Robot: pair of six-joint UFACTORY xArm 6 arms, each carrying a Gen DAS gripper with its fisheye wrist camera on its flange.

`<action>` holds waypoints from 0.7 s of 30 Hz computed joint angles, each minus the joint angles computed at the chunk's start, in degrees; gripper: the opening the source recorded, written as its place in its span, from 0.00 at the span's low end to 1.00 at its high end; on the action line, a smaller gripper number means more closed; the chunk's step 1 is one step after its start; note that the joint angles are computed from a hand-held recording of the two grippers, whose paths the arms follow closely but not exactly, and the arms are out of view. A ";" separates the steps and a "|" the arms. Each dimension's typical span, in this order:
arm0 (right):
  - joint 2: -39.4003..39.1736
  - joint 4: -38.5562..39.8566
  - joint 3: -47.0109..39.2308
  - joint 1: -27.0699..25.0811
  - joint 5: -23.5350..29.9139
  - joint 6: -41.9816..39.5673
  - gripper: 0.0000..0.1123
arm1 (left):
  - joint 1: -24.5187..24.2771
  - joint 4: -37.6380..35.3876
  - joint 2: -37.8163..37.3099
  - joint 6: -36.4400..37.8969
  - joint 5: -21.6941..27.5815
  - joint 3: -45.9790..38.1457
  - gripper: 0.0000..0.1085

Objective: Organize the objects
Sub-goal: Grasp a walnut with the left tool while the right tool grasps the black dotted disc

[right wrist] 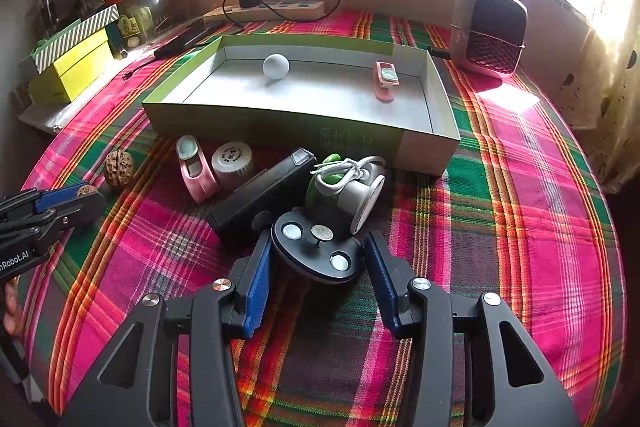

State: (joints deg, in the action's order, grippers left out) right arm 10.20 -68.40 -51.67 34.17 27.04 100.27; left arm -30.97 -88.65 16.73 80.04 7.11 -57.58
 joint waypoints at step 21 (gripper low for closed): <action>-1.09 -1.82 1.18 0.73 0.43 2.95 0.33 | -0.17 -0.53 -0.25 0.20 -0.17 0.31 0.26</action>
State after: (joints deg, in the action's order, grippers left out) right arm 9.11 -70.22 -50.49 34.89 27.46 103.22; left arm -31.14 -89.18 16.48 80.24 6.95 -57.27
